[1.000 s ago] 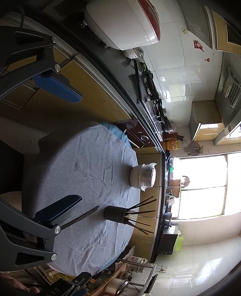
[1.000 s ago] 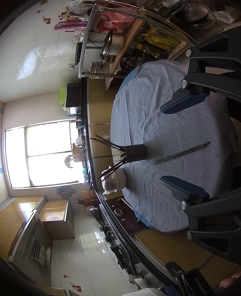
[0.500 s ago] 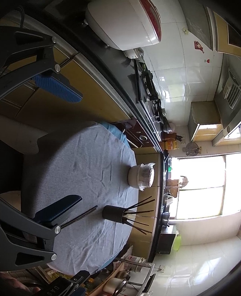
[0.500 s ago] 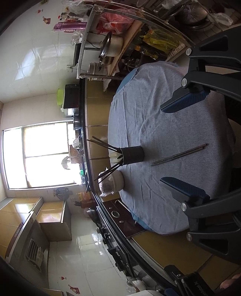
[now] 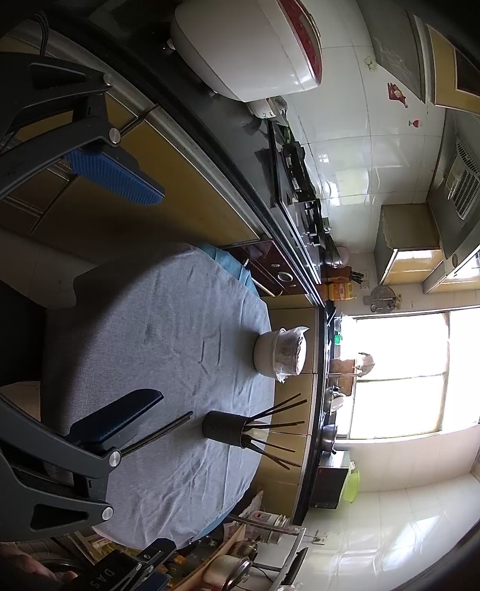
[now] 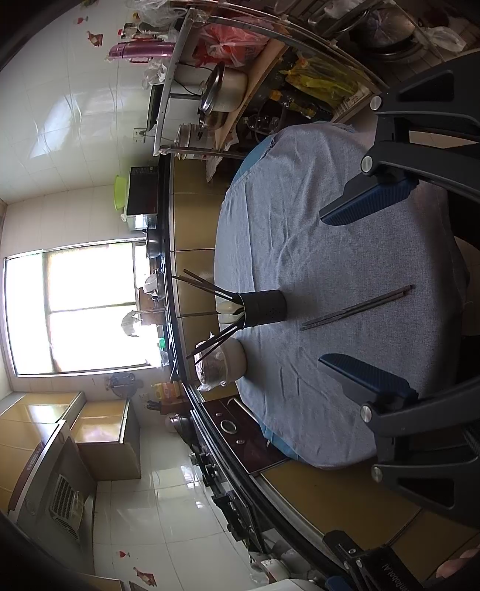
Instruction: Organize utensils
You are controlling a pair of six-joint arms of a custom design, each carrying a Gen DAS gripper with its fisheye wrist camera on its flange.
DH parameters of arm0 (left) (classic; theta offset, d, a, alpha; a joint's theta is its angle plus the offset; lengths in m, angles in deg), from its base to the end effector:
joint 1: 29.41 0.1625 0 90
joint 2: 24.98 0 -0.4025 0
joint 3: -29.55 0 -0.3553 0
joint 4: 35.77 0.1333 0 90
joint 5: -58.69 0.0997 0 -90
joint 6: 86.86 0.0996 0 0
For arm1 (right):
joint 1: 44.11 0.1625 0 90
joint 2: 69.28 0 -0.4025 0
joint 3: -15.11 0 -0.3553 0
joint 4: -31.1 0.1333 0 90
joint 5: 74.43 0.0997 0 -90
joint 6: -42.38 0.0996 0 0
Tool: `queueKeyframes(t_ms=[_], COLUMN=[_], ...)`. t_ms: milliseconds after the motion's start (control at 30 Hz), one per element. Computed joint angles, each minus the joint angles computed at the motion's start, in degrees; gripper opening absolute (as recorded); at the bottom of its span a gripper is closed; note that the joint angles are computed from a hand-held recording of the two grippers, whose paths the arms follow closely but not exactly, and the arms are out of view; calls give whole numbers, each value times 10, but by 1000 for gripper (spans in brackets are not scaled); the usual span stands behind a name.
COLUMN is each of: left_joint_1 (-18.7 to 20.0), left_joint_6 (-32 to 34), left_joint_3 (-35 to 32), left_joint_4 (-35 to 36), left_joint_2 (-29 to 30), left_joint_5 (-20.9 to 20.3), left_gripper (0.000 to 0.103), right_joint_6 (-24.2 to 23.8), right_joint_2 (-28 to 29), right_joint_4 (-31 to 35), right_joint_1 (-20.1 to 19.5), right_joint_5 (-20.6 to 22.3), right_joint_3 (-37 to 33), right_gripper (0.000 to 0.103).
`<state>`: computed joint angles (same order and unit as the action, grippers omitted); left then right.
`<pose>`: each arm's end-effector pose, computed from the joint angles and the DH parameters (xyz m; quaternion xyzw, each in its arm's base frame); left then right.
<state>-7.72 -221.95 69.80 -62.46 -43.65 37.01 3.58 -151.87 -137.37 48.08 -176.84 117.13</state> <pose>-0.5520 -0.4626 0.0581 -0.0196 0.7184 -0.5190 0.4628 0.1317 -0.5170 0.4789 0.2530 -0.8290 0.4355 0.2431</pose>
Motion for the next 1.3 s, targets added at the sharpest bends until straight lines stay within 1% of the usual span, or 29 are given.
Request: queueKeyframes(t_ms=[500, 700, 967, 1300], left_joint_1=[-1, -2, -2, -3], left_joint_6=[-4, -8, -3, 3], left_joint_3=[-2, -6, 3, 42], left_joint_4=[5, 10, -2, -42], left_joint_2=[0, 1, -3, -21], left_joint_5=[0, -2, 0, 5], left_gripper=[100, 100, 100, 100], right_joint_6=[-1, 4, -2, -9], right_joint_2=[4, 3, 3, 3], right_joint_4=[-8, -2, -9, -20], right_joint_1=[4, 3, 1, 7], right_joint_5=[-6, -9, -5, -13], right_joint_3=[-3, -6, -2, 6], right_gripper=[75, 78, 78, 78])
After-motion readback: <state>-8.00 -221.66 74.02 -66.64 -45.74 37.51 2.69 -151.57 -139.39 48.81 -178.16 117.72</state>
